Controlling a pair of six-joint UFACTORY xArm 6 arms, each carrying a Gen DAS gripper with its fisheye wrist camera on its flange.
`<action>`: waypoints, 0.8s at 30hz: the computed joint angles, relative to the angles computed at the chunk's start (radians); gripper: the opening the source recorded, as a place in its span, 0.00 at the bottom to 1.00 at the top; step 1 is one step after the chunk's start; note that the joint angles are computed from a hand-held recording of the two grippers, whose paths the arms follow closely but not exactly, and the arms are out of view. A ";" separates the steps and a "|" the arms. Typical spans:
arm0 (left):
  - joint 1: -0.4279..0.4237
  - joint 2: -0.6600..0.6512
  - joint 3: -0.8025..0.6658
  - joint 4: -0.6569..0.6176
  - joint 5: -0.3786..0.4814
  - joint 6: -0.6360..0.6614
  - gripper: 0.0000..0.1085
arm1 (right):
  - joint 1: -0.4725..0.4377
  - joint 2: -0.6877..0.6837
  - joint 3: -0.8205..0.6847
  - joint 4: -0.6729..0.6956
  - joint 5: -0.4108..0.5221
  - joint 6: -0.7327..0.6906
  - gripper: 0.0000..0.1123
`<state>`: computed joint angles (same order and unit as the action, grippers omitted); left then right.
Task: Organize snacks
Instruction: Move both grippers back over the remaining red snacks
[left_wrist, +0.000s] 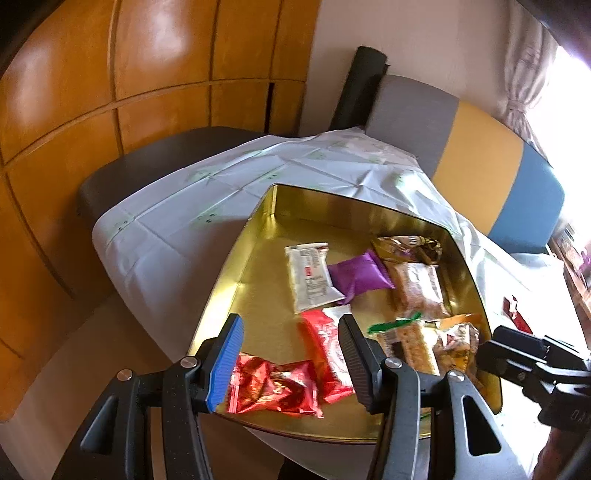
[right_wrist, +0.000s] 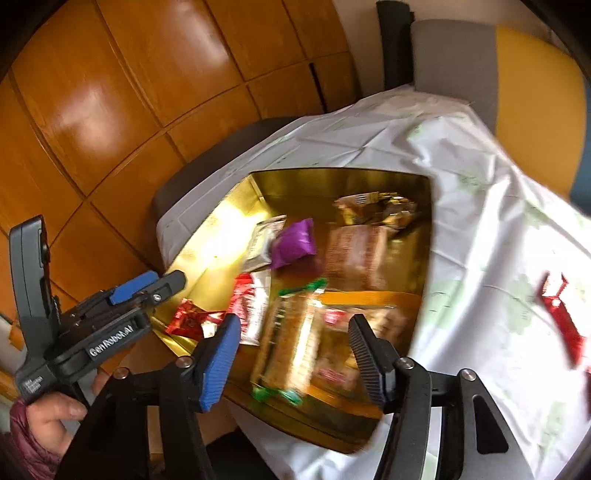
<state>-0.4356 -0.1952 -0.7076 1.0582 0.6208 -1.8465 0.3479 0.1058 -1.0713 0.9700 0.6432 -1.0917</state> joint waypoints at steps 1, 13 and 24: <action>-0.005 0.004 -0.006 0.002 0.002 0.006 0.50 | -0.012 -0.008 0.007 -0.001 -0.003 -0.004 0.59; -0.072 0.090 -0.103 -0.015 -0.008 0.101 0.50 | -0.191 0.011 -0.018 -0.018 -0.052 0.027 0.60; -0.129 0.191 -0.219 -0.063 -0.018 0.230 0.50 | -0.336 0.067 -0.087 -0.105 -0.098 0.066 0.62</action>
